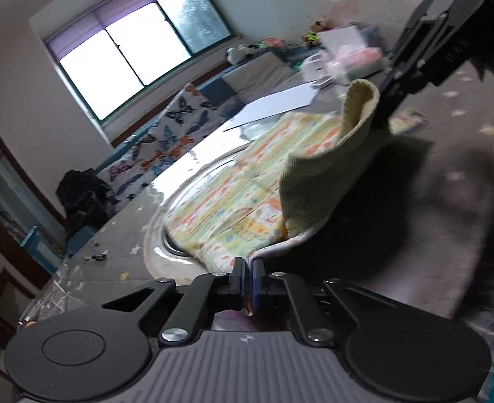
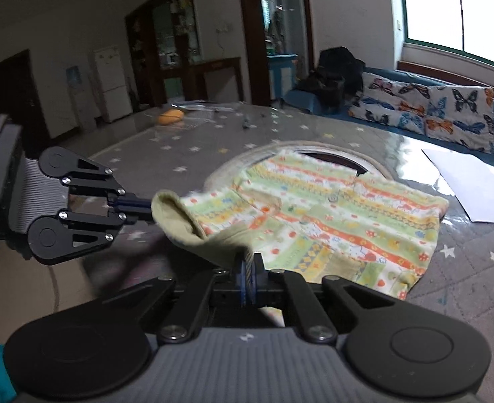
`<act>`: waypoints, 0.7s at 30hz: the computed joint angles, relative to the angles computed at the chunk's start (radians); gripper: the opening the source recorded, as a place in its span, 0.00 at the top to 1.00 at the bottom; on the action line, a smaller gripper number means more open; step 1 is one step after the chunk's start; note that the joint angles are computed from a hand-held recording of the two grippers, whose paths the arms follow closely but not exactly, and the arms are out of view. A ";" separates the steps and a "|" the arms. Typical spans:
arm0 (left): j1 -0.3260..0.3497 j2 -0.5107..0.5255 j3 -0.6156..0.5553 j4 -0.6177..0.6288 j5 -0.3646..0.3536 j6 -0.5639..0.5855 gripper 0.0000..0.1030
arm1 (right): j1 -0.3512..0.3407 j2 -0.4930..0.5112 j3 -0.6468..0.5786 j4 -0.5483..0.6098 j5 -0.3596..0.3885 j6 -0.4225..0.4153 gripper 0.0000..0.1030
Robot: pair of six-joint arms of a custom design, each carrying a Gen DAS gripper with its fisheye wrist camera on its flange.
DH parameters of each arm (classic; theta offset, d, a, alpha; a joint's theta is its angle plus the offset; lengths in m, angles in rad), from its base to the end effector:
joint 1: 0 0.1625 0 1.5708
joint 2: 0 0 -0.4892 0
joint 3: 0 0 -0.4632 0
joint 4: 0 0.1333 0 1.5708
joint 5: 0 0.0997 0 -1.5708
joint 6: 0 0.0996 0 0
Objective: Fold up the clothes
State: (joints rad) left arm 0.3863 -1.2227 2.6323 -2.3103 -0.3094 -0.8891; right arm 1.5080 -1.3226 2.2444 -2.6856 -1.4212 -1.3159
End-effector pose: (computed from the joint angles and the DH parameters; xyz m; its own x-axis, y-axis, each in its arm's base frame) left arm -0.1924 -0.3246 0.0795 -0.2907 0.0889 -0.9527 0.7939 0.5782 -0.1884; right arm 0.1154 -0.5251 0.1901 -0.3089 -0.9394 0.1487 -0.9412 0.2794 -0.1899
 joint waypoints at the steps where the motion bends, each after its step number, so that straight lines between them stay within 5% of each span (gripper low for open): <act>1: -0.033 -0.028 -0.001 0.042 -0.042 -0.039 0.98 | -0.004 -0.034 0.007 0.036 0.005 -0.005 0.97; 5: -0.174 -0.107 -0.011 0.185 -0.160 -0.147 1.00 | -0.023 -0.163 0.023 0.185 0.030 -0.017 0.98; 8: -0.218 -0.109 -0.010 0.184 -0.182 -0.149 1.00 | -0.017 -0.206 0.036 0.185 0.021 -0.030 0.98; 13: -0.171 -0.049 0.018 0.027 -0.227 -0.047 0.94 | -0.006 -0.159 0.019 0.140 -0.088 -0.013 0.95; 17: -0.124 0.048 0.029 -0.146 -0.224 0.068 0.63 | -0.012 -0.115 0.016 0.100 -0.140 0.001 0.93; 21: -0.087 0.187 0.027 -0.367 -0.191 0.257 0.60 | -0.021 -0.105 0.014 0.096 -0.147 -0.001 0.88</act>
